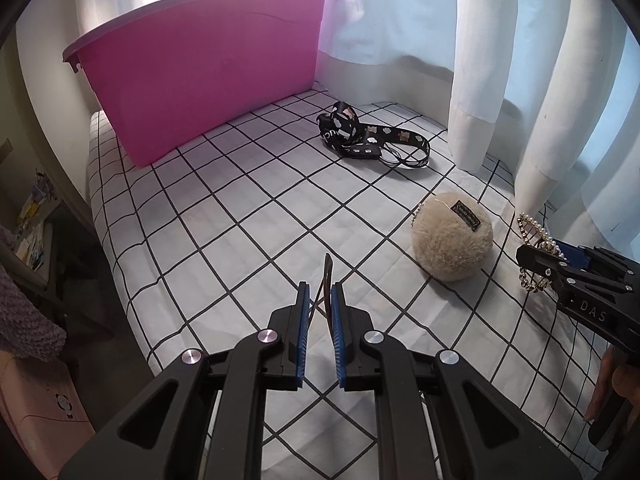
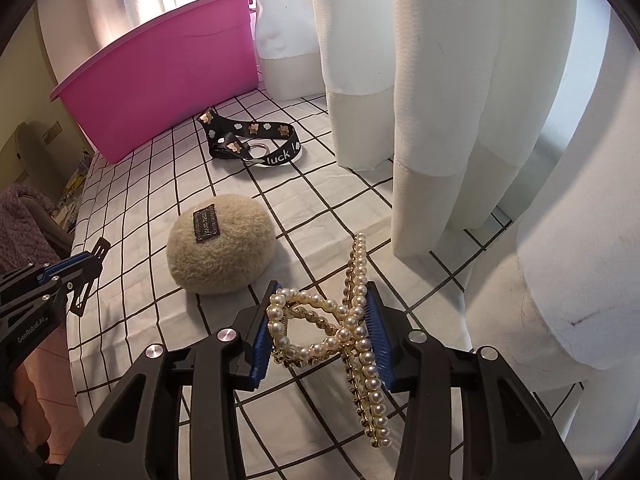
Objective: Organize jewelry
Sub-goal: 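Lift the hair clip and hairpins with both tools and carry them over the tub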
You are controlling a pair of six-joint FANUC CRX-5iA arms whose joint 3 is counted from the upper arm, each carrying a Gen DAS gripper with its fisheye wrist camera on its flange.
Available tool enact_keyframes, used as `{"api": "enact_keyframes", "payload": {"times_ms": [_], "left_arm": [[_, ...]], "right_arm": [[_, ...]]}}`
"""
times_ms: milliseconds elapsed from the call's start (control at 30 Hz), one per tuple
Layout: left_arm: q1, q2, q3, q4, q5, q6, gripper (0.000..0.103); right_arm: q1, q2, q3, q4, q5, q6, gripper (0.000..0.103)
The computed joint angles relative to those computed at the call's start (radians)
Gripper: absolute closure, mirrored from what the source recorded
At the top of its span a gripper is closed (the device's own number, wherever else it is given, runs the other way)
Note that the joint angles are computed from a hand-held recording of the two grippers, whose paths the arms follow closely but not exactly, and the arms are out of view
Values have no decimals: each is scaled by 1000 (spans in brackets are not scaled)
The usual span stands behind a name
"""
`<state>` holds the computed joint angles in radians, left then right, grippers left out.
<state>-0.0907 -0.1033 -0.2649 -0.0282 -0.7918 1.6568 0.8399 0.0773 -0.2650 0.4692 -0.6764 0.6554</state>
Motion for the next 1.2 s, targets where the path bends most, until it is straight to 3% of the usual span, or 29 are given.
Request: {"api": "enact_keyframes", "payload": {"times_ms": [333,700,1000,1200], "left_arm": [[44,-39,47,26,-42,-66,92],[136,-85,172,66,-82,-123,92],[293,6,313,221,-80,-314,91],[399,191,461,406,-82,-557,91]], "right_arm": [[71,-61,26,36,-77,-69,62],[130,-82,129,106,-71,-114,62],[126,65,358,189,-53,-147,62],[116,312,695,223,-134,-144,62]]}}
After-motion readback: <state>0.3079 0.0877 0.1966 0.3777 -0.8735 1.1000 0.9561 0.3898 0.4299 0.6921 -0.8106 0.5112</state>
